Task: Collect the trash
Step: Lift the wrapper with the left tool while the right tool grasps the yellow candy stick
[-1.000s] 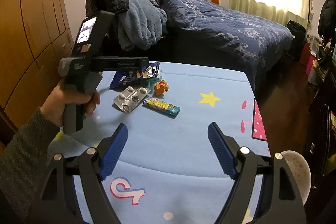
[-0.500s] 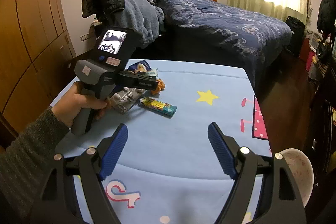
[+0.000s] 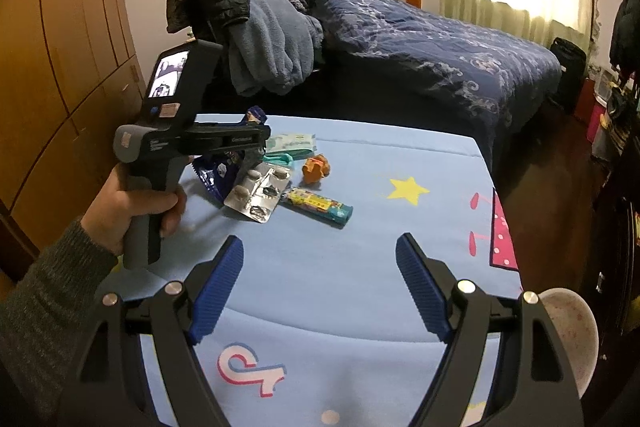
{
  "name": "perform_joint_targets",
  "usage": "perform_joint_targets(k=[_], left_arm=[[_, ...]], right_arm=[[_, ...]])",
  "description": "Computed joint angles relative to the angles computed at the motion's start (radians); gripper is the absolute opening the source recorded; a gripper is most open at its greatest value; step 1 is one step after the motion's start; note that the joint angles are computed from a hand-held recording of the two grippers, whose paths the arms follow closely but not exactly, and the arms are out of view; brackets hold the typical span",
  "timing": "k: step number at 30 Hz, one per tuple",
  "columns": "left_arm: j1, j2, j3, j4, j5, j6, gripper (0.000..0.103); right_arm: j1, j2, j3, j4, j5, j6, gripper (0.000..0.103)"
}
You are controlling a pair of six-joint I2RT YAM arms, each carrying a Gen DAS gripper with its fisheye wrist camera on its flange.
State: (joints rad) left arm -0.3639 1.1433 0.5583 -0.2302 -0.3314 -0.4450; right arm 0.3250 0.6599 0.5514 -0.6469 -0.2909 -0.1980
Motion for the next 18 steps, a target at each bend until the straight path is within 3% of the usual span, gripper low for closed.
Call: perform_joint_targets(k=[4,9,15,18], left_arm=[[-0.014,-0.119,-0.033,-0.056,-0.013,-0.037,0.038],[-0.092,-0.321,-0.033,-0.221,-0.095,-0.109,0.038],[-0.198,-0.457,0.004,-0.396,-0.182,-0.197,0.040],[-0.268,-0.488,0.013,-0.458,-0.227,-0.251,0.042]], right_arm=[[0.067,0.044,-0.001,0.041,0.050,0.033,0.080],[0.161,0.183,0.002,0.176,0.137,0.066,0.080],[0.221,0.514,0.068,0.372,0.215,0.034,0.079],[0.215,0.656,0.120,0.407,0.214,0.004,0.078]])
